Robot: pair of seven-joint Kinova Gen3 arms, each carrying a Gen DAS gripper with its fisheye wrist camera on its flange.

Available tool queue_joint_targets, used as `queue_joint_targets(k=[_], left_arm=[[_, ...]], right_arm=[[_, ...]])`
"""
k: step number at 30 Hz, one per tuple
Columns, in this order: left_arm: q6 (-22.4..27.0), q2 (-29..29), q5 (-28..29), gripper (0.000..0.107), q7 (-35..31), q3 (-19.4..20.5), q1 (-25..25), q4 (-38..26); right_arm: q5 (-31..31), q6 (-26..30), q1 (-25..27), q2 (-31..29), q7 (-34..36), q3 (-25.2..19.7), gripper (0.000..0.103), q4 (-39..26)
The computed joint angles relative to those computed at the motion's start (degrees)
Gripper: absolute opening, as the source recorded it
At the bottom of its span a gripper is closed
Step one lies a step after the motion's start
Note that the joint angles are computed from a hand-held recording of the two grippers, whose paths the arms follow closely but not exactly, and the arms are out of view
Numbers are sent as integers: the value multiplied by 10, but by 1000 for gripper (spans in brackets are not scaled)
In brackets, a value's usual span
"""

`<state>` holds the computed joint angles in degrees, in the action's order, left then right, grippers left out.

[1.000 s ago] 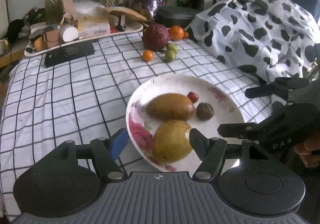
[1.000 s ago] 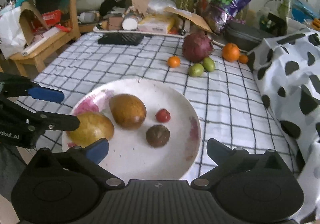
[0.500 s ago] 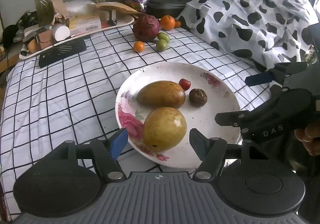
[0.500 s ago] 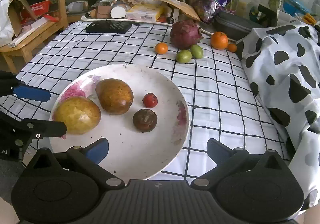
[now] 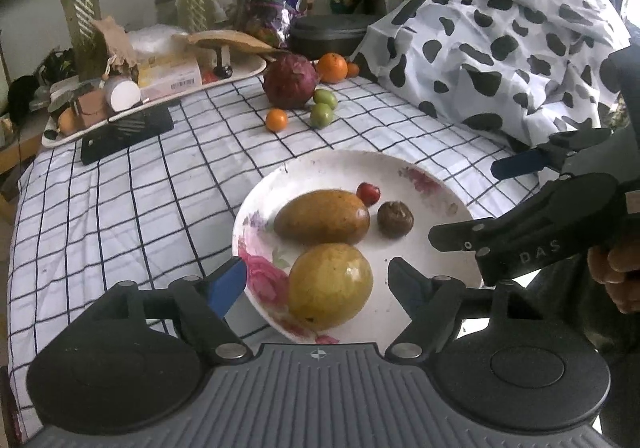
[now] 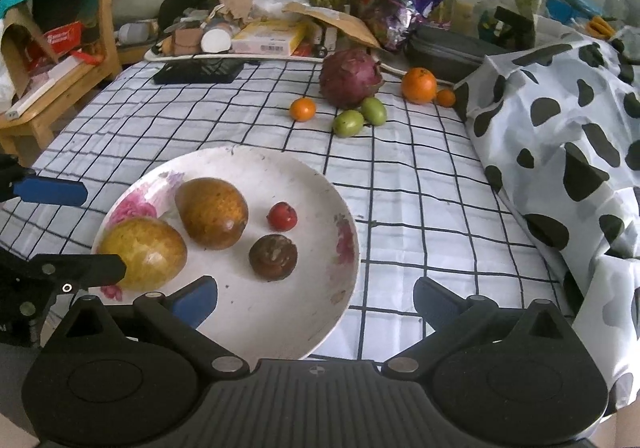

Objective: Organize fruits
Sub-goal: 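Withdraw both open tools from the plate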

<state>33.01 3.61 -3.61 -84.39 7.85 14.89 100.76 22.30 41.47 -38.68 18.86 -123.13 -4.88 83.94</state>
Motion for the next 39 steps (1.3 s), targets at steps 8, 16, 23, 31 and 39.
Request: queue_joint_targets(k=[8, 16, 23, 31, 39], left_arm=[[-13, 9, 12, 77, -8, -4, -10, -13], [-46, 30, 19, 76, -29, -10, -18, -29], [-54, 57, 55, 76, -87, -6, -38, -55], [-42, 92, 54, 76, -99, -16, -40, -91], [-18, 124, 79, 76, -127, -8, -60, -131]], right_arm=[[2, -14, 6, 4, -34, 11, 103, -2], [1, -39, 18, 8, -51, 22, 103, -4], [10, -46, 23, 32, -41, 30, 103, -30], [0, -39, 25, 70, 0, 38, 103, -81], [-13, -29, 29, 97, 32, 46, 103, -117]])
